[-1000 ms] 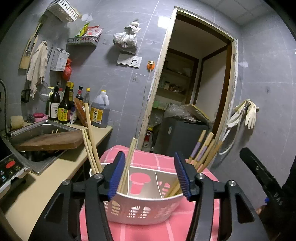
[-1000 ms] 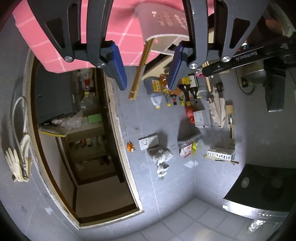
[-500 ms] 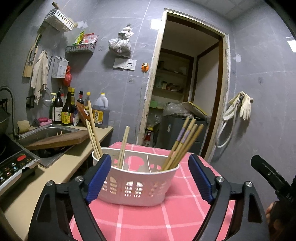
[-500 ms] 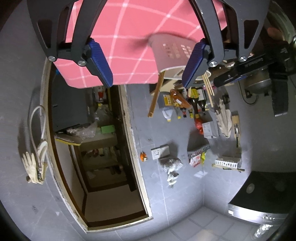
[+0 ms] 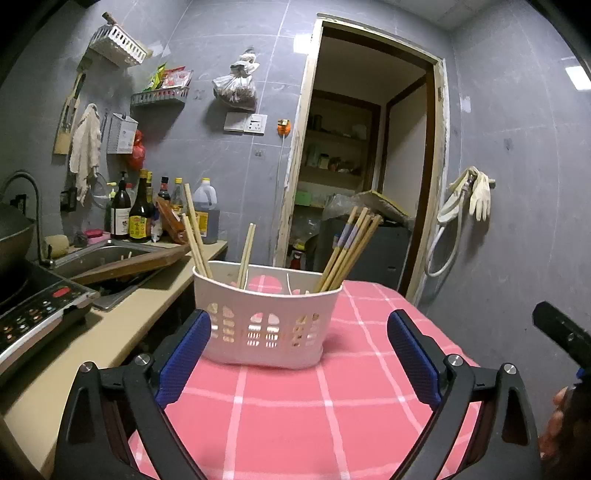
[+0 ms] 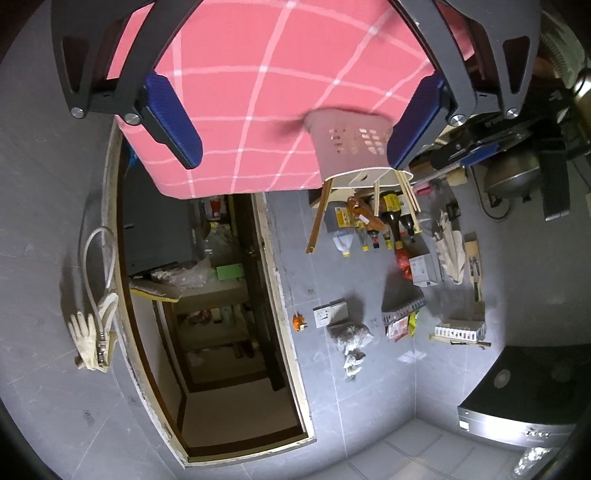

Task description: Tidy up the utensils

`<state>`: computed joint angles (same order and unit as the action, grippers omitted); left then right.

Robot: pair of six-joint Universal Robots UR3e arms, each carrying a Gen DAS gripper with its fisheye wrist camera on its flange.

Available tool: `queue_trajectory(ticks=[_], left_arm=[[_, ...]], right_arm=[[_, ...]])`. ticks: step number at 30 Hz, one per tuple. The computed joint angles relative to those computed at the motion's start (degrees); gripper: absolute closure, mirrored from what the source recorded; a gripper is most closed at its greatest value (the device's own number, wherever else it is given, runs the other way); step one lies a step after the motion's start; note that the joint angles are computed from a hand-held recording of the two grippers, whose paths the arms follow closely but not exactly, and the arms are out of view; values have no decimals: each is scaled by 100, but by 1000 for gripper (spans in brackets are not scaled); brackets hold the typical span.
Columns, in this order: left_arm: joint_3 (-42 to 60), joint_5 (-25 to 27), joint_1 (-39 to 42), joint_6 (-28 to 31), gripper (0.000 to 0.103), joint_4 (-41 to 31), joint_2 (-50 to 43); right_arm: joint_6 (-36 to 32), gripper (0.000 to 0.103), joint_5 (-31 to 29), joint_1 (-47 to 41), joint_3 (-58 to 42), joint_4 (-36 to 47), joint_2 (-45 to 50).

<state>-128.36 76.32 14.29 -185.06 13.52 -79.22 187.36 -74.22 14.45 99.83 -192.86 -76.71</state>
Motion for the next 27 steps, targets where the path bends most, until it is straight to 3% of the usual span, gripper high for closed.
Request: queue_trajectory(ticks=[12, 21, 27], left_arm=[[-1023, 463, -316, 47, 2, 351, 628], [-1417, 1073, -622, 98, 2, 1018, 379], [-1553, 1229, -692, 134, 2, 1353, 206]], right_arm=[[-273, 0, -723, 227, 1111, -563, -467], [-547, 0, -1411, 519, 1427, -1123, -287], [-527, 0, -1409, 519, 1450, -1136, -252]])
